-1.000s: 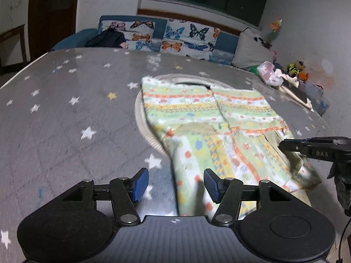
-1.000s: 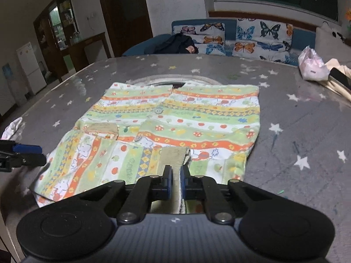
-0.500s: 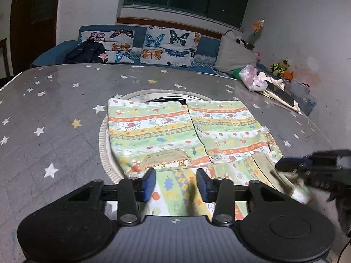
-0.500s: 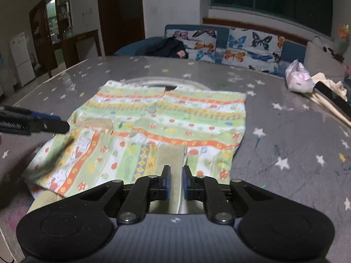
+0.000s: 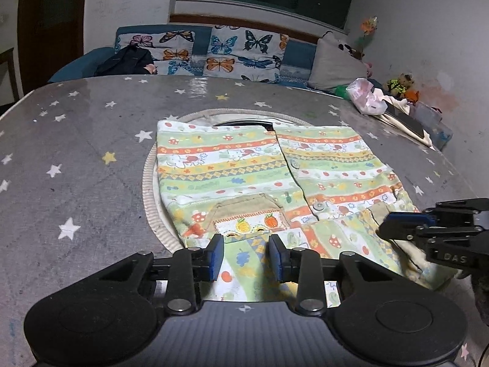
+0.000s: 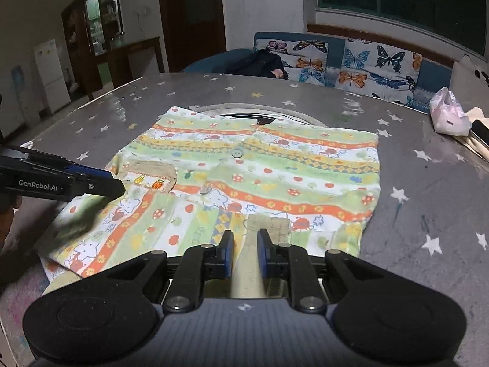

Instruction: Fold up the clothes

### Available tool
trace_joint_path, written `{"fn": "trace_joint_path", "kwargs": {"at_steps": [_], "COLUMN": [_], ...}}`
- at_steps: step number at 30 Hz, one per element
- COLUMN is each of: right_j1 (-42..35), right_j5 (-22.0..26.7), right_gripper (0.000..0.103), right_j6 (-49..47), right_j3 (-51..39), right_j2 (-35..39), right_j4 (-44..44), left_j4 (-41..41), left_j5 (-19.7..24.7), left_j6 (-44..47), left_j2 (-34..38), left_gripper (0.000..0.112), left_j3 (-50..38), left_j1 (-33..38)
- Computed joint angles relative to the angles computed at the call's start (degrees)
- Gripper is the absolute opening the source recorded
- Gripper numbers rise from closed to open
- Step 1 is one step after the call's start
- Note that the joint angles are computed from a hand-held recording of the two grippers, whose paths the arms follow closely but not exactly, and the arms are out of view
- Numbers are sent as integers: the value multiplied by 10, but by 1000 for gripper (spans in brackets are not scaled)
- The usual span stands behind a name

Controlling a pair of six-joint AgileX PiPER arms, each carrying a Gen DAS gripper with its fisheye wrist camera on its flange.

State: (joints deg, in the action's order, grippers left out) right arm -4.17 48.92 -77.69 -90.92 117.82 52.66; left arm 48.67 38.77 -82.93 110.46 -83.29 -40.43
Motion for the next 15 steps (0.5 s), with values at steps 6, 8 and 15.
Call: {"fn": "trace_joint_path", "kwargs": {"at_steps": [6,8,15], "right_j1": [-10,-9,-19], "right_j5": [21,21,13], "right_gripper": [23,25,38], "right_j6": [-42,-45,-80], "right_j3": [22,27,64], "right_j2": [-22,-22,-45], "right_j4": [17,8,23], "left_j4": [14,-2,-6], "left_j5": [13,20,51], "left_j6": [19,45,59], "left_j2": [7,21,42], "left_gripper": [35,35,44], "left_j3": [-23,-39,-56], "left_j1": [-24,-28,-44]}}
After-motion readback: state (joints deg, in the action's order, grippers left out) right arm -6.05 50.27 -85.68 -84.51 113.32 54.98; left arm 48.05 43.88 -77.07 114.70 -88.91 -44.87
